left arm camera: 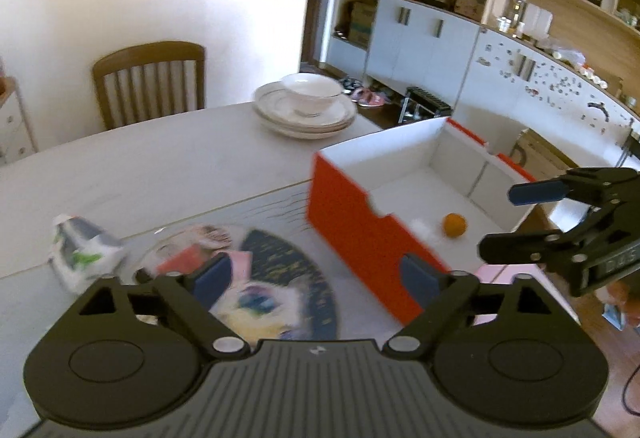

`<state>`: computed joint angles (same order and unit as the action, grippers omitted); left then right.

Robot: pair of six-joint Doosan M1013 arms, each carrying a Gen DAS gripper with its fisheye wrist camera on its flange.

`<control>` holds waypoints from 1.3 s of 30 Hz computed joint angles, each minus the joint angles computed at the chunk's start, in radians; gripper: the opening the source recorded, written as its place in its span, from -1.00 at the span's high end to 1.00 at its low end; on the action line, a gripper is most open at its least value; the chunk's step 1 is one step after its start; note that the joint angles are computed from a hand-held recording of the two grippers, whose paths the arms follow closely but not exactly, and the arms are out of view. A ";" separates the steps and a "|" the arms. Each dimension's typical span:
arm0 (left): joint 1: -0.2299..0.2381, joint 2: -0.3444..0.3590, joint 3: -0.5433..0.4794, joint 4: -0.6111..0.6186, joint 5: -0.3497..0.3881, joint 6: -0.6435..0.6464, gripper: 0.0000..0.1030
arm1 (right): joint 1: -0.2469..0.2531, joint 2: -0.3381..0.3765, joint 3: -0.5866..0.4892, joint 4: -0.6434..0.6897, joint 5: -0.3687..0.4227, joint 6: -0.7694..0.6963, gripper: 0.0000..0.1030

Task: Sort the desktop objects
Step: 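Move both tools back over the cluttered placemat, then grasp the silver ZHOUSHI pouch with the left tool while the right tool grasps the wrapped bun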

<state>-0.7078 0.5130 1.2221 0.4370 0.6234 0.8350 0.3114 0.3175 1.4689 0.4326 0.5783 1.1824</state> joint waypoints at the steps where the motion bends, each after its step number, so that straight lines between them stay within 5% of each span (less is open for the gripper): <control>1: 0.003 -0.010 0.020 0.021 -0.009 -0.018 -1.00 | 0.008 0.001 -0.002 -0.009 -0.001 0.009 -0.96; 20: 0.090 -0.089 0.227 0.015 -0.113 0.069 -1.00 | 0.122 0.099 -0.093 -0.083 0.016 0.149 -0.95; 39: 0.150 -0.017 0.189 -0.297 -0.099 0.561 -1.00 | 0.154 0.212 -0.194 -0.240 0.096 0.154 -0.87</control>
